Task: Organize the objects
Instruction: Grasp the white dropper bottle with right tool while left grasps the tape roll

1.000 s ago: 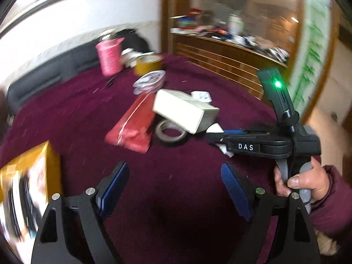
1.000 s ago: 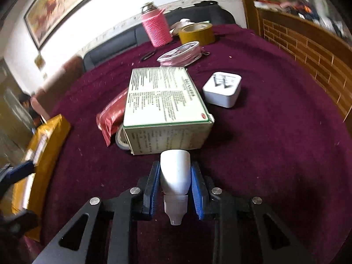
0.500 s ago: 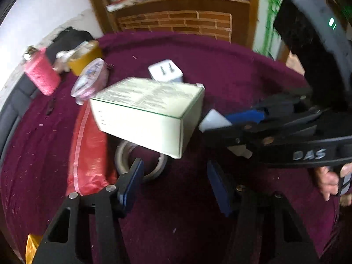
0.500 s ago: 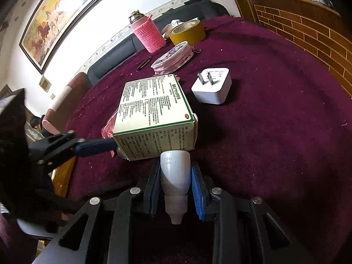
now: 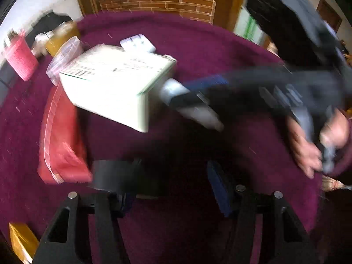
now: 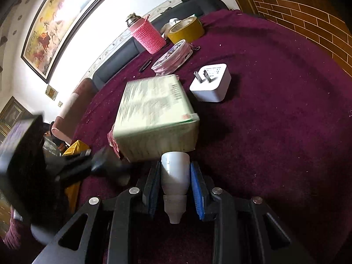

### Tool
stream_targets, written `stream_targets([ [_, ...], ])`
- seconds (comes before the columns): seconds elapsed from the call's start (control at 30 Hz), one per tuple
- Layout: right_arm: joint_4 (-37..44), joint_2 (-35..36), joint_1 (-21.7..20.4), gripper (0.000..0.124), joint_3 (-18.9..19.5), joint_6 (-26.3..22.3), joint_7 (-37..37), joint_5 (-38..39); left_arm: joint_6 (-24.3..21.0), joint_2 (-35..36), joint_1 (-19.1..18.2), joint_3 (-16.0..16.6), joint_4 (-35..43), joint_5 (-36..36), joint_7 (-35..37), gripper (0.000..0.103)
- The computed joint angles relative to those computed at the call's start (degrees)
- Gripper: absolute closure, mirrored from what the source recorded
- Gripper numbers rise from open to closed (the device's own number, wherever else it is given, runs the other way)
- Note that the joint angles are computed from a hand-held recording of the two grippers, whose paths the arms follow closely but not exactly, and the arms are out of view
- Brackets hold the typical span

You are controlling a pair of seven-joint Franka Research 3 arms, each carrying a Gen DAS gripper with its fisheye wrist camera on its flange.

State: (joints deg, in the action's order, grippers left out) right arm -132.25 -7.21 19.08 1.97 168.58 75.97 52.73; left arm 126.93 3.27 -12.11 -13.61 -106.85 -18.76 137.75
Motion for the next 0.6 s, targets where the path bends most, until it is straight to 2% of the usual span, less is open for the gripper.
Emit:
stream_targets([
  [0.17, -0.11, 0.02, 0.14, 0.092, 0.15, 0.41, 0.05, -0.25, -1.94, -6.89, -0.08, 1.42, -7.18, -2.64, 0.91, 0.044],
  [0.37, -0.49, -0.23, 0.35, 0.091, 0.16, 0.80, 0.24, -0.65, 1.08, -11.35, -0.10, 4.34, -12.35, -6.79, -2.14, 0.035],
  [0.47, -0.56, -0.20, 0.28, 0.090, 0.29, 1.05, 0.87, -1.50, 2.82, -11.62, 0.27, 5.42, -13.81, -8.36, -5.30, 0.035],
  [0.53, -0.69, -0.19, 0.17, 0.090, 0.47, 1.36, 1.68, -2.64, 5.16, -11.40, 0.38, 6.01, -14.83, -12.10, -7.53, 0.035],
  [0.57, -0.79, -0.19, 0.08, 0.090, 0.62, 1.58, 2.32, -3.49, 5.68, -11.33, 0.41, 6.24, -14.96, -13.54, -8.01, 0.036],
  [0.6, -0.88, -0.19, 0.00, 0.090, 0.74, 1.77, 2.99, -4.36, 7.06, -11.70, 0.41, 6.50, -15.86, -15.98, -8.40, 0.046],
])
